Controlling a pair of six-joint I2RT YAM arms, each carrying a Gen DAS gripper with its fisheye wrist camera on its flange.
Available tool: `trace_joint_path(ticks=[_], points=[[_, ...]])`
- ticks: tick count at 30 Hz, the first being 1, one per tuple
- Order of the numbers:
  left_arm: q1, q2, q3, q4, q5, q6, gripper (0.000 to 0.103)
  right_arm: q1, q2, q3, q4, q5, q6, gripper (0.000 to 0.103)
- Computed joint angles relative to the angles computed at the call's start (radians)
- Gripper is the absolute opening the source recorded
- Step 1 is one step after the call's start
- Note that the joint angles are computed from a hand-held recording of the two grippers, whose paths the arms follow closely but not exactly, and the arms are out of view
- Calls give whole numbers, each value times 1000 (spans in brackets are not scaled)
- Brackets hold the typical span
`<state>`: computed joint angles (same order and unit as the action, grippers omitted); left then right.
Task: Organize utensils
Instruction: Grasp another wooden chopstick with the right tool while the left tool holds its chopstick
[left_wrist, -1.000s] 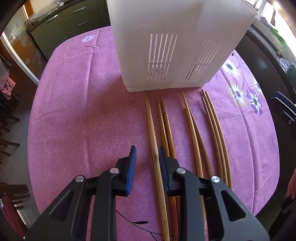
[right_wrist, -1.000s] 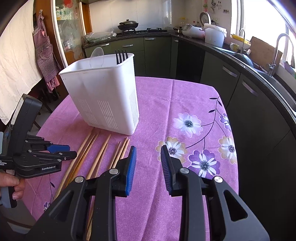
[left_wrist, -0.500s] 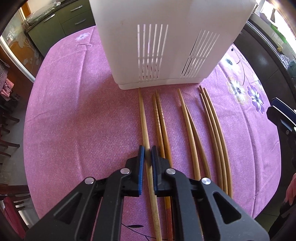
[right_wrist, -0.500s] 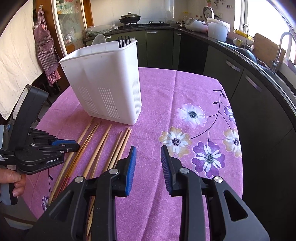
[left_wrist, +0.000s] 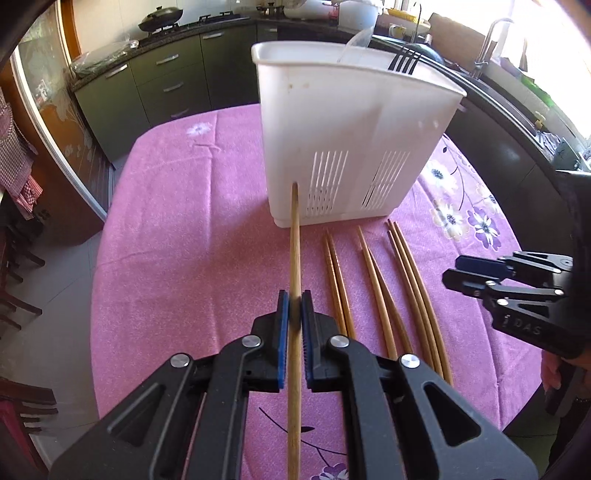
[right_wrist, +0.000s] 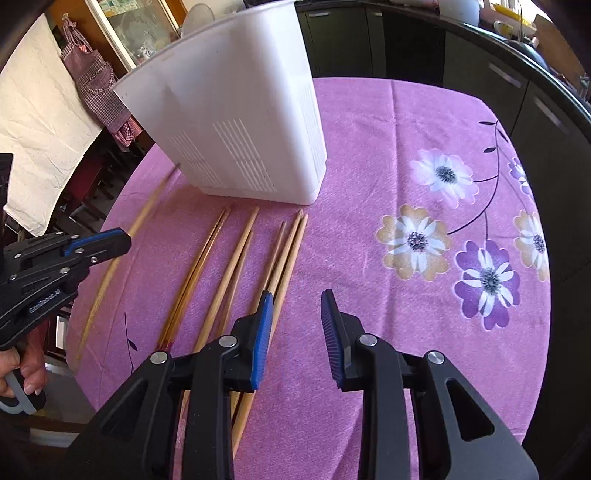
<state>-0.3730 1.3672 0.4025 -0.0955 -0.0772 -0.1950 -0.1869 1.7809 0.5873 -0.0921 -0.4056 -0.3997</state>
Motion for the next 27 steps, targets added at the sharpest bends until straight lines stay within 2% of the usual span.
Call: trace_joint_path(ticks=[4,5,11,14,23,27], points=[[7,-29,-10,-11,21,9,7,61,55,29,16,53,45,19],[8,-37,-16,-11,23,13,4,75,62,31,23,71,55,18],[0,-138,-58,-32,12,27,3,133,81,54,15,126,97,15],[4,-138,-56,-40,16,35,3,178,83,62,9,163,128,14],[8,-1,-29,-4,42,47,3,323,98,57,43,285,222,14],[23,107,6,15,55,57,3,358,104,49,73,310,234,9]])
